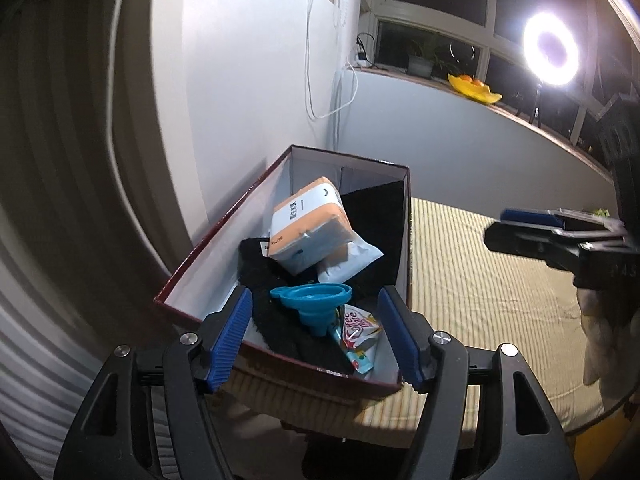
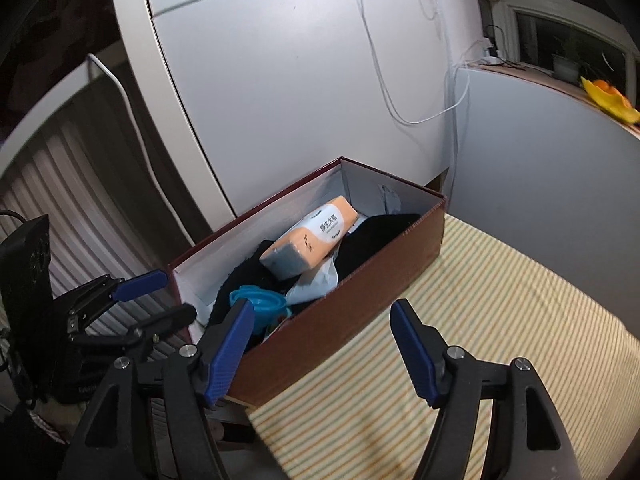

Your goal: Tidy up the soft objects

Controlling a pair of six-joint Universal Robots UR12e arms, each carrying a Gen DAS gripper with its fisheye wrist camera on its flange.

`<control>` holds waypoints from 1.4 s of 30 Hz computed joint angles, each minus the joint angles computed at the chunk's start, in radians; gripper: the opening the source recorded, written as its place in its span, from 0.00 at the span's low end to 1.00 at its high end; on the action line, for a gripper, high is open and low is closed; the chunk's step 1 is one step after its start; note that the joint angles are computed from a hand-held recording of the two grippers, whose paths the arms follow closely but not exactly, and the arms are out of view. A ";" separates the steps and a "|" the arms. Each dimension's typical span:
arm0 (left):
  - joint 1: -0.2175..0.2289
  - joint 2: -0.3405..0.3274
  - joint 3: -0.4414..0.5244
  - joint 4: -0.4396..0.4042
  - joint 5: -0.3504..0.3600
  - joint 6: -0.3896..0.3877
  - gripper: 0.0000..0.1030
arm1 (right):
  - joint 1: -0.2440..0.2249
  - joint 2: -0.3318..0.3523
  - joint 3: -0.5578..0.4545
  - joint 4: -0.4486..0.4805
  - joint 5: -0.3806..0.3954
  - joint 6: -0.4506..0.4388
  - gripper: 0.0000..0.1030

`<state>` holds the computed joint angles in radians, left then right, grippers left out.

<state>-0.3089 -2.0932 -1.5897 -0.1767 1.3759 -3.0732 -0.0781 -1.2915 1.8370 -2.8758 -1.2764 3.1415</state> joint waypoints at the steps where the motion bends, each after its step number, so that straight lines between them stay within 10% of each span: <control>1: 0.001 0.003 -0.006 0.006 -0.002 -0.005 0.66 | -0.002 -0.007 0.011 -0.006 0.004 0.007 0.65; 26: -0.021 0.108 -0.177 0.166 0.074 -0.060 0.77 | 0.062 -0.172 0.269 -0.226 -0.210 0.075 0.65; 42: -0.031 0.115 -0.180 0.155 0.087 -0.062 0.77 | 0.043 -0.185 0.293 -0.251 -0.196 0.106 0.65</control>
